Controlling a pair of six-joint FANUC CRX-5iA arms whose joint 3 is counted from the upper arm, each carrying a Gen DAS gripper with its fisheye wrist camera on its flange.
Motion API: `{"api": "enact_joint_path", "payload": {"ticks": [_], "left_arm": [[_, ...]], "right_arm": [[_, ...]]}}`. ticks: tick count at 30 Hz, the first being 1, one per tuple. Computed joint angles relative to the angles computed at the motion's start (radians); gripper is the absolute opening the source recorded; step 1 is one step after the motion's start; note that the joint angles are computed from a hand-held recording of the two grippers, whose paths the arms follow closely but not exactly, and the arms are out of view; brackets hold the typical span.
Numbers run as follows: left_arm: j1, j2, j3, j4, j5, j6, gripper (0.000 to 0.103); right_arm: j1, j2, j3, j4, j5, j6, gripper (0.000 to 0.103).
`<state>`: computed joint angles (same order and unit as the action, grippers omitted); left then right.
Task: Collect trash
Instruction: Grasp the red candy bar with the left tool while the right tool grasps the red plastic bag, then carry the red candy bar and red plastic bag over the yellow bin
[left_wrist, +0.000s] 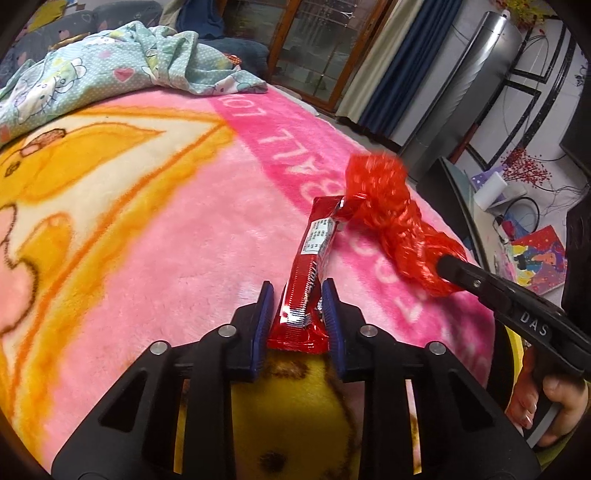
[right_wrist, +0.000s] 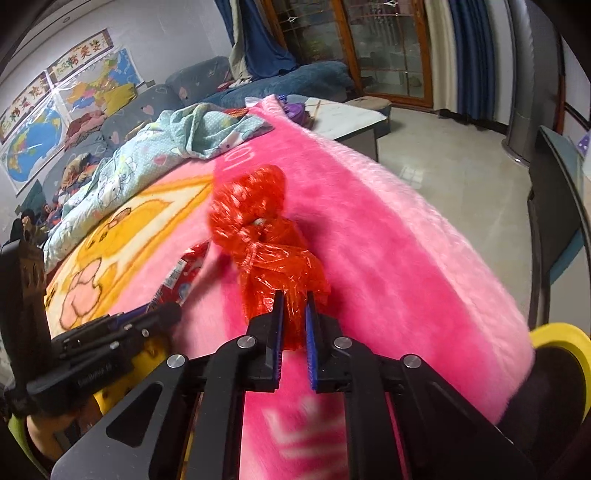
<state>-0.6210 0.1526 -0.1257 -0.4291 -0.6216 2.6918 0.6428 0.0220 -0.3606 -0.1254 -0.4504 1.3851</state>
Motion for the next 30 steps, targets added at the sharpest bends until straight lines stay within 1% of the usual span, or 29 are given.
{"api": "enact_joint_path", "payload": {"ticks": [5, 11, 15, 30], "left_arm": [[-0.019, -0.008, 0.007, -0.034, -0.001, 0.018, 0.017], [-0.055, -0.018, 0.025, -0.083, -0.026, 0.053, 0.016], [-0.076, -0.018, 0.042, -0.104, -0.038, 0.061, 0.016], [-0.133, -0.008, 0.091, -0.122, -0.034, 0.033, 0.016]], "right_arm": [[0.0, -0.061, -0.093, 0.126, 0.042, -0.141, 0.009], [-0.022, -0.143, -0.173, 0.158, 0.07, -0.194, 0.008], [-0.04, -0.188, -0.196, 0.153, 0.067, -0.196, 0.008], [-0.094, -0.294, -0.237, 0.143, 0.038, -0.183, 0.007]]}}
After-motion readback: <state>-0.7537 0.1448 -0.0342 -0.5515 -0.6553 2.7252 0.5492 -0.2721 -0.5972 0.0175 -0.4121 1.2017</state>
